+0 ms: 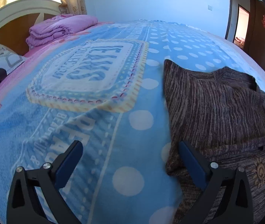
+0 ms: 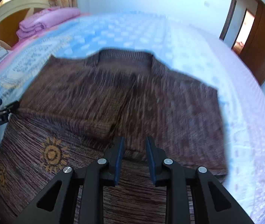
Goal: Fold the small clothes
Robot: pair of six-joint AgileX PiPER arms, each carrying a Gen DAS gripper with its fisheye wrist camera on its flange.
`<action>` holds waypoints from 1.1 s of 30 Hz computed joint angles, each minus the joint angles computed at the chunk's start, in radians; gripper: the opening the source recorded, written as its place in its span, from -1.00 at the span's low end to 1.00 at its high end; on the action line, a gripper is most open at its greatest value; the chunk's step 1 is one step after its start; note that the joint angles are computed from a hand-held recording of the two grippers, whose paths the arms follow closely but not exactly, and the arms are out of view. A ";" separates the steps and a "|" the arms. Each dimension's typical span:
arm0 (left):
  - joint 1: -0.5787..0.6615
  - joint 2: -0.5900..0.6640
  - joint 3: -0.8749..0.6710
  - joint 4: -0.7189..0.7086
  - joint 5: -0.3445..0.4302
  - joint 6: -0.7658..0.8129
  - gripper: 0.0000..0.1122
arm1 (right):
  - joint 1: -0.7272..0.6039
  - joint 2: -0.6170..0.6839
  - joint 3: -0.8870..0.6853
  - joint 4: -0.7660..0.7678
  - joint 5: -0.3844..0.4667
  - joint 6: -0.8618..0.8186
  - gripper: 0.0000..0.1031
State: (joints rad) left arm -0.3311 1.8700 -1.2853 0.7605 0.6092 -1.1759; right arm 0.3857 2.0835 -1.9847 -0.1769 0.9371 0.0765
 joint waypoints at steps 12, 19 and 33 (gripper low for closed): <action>-0.099 -0.080 0.091 0.079 -0.012 -0.002 0.84 | -0.001 -0.098 0.195 0.149 -0.168 -0.109 -0.24; -0.050 0.091 -0.157 -0.003 0.210 0.107 0.84 | -0.065 -0.216 0.417 0.210 -0.301 -0.150 -0.15; -0.104 0.009 -0.046 0.074 0.243 0.022 0.84 | -0.290 -0.301 0.431 0.169 -0.284 -0.056 -0.12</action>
State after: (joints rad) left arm -0.4355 1.8794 -1.3310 0.8346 0.8521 -1.1536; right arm 0.0957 1.7822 -1.5537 -0.0084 0.6533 0.0205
